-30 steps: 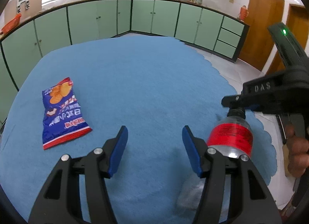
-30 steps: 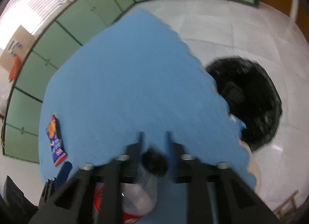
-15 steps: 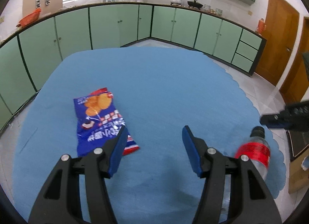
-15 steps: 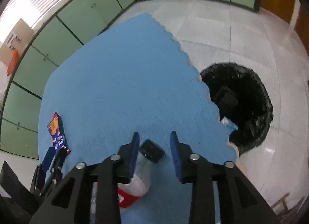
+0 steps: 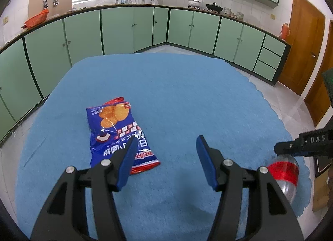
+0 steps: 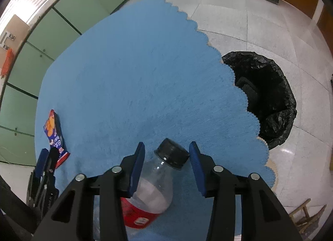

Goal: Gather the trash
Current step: 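Grasp the red-labelled plastic bottle with the right gripper, then grasp the blue chip bag with the left gripper while the right gripper lifts the bottle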

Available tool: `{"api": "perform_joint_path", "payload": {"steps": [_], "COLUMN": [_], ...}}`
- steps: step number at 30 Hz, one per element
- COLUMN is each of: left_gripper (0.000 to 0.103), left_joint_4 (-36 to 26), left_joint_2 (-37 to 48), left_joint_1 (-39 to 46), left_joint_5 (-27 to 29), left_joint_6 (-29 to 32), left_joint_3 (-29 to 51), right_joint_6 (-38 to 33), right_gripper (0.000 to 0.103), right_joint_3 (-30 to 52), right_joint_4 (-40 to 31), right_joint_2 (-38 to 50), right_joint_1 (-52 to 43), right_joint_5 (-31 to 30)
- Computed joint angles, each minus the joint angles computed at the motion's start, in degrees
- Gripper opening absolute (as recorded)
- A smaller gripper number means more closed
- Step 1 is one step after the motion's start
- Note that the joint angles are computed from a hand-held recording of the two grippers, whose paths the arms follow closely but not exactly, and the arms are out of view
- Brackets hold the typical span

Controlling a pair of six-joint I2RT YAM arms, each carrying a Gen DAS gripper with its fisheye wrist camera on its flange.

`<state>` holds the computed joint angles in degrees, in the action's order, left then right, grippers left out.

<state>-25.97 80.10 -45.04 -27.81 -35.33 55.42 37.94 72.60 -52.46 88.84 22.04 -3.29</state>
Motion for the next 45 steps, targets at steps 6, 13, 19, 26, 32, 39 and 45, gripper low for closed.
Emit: {"api": "perform_joint_path", "payload": {"steps": [6,13,19,26,32,39,45], "left_gripper": [0.057,0.057,0.057,0.065,0.074,0.076,0.022], "left_joint_4": [1.1,1.6,0.7,-2.7,-5.9,-7.1,-2.3], "left_joint_2": [0.1,0.0,-0.4,0.8,5.9,10.4,8.7], "left_joint_1": [0.4,0.6,1.5,3.3,5.7,13.3,15.6], "left_joint_5": [0.6,0.8,0.6,-1.6,-3.6,2.7,5.3], "left_joint_6": [0.2,0.2,0.2,-0.3,0.0,0.5,2.1], "left_joint_3": [-0.5,-0.7,-0.8,1.1,6.4,9.2,6.5], "right_joint_6": [1.3,1.5,-1.1,-4.6,-6.2,-7.4,-8.3], "right_gripper": [0.049,0.033,0.033,0.033,0.033,0.033,0.033], "right_joint_3": [0.0,-0.4,4.1,9.3,9.0,9.5,9.8], "right_joint_4": [-0.7,1.6,2.1,2.1,3.4,4.1,4.1], "right_joint_2": [1.1,2.2,1.9,2.9,2.8,3.9,4.1], "right_joint_1": [0.7,-0.2,3.0,5.6,4.7,4.6,4.9], "right_joint_5": [0.5,-1.6,4.1,11.0,11.0,11.3,11.5]}}
